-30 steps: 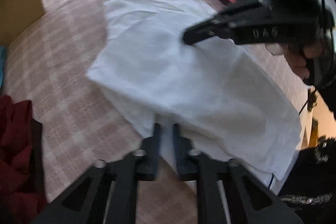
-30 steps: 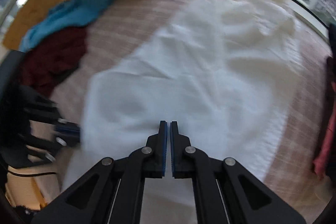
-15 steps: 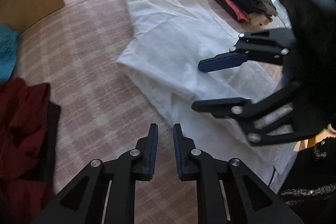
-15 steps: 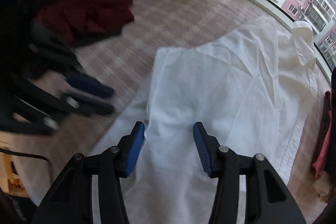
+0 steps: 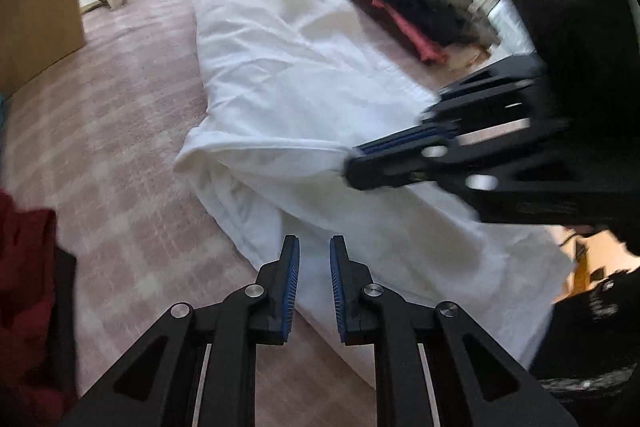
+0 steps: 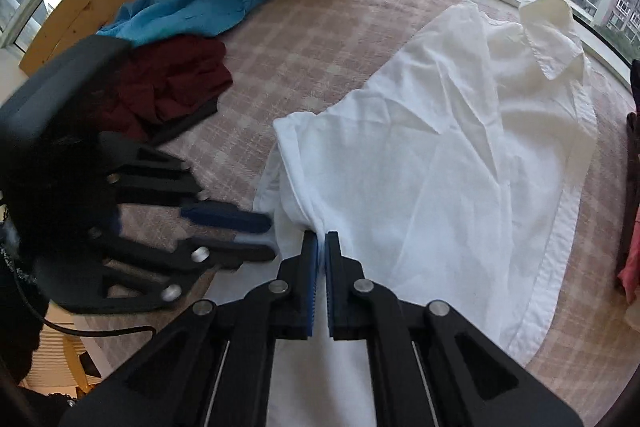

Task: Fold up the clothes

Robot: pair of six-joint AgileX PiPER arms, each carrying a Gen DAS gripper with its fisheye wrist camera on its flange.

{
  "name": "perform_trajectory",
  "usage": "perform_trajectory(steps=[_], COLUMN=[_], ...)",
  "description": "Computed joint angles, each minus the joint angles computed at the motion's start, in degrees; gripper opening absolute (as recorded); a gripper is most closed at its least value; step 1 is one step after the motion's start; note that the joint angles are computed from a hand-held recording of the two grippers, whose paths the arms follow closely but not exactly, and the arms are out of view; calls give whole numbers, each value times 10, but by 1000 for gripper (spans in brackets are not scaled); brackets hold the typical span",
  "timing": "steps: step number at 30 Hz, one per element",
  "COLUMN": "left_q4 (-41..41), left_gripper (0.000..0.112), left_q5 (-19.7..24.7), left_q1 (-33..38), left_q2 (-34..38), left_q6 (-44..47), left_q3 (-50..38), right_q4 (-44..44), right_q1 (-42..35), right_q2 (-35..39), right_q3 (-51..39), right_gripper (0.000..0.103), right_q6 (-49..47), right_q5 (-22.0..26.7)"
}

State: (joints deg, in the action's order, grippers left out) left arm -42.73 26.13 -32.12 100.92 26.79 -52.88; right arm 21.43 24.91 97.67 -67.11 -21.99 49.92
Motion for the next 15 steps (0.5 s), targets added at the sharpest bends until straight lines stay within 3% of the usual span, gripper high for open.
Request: perform_trajectory(steps=[2, 4, 5, 9, 11, 12, 13, 15], left_q4=[-8, 11, 23, 121, 115, 94, 79, 62], left_gripper=[14, 14, 14, 14, 14, 14, 14, 14], left_q5=[7, 15, 25, 54, 63, 64, 64, 57], left_q1=[13, 21, 27, 54, 82, 87, 84, 58], left_q2=[7, 2, -3, -56, -96, -105, -106, -79], left_q6=[15, 7, 1, -67, -57, -34, -16, 7], left_q3=[-7, -12, -14, 2, 12, 10, 4, -23], right_q4=[14, 34, 49, 116, 161, 175, 179, 157], right_q1=[4, 3, 2, -34, -84, -114, -143, -187], right_q2=[8, 17, 22, 18, -6, -29, -56, -105], right_q3=[-2, -4, -1, 38, 61, 76, 92, 122], right_gripper=[7, 33, 37, 39, 37, 32, 27, 27], right_q6=[-14, -38, -54, -125, -166, -179, -187, -187], right_q5=[13, 43, 53, 105, 145, 155, 156, 143])
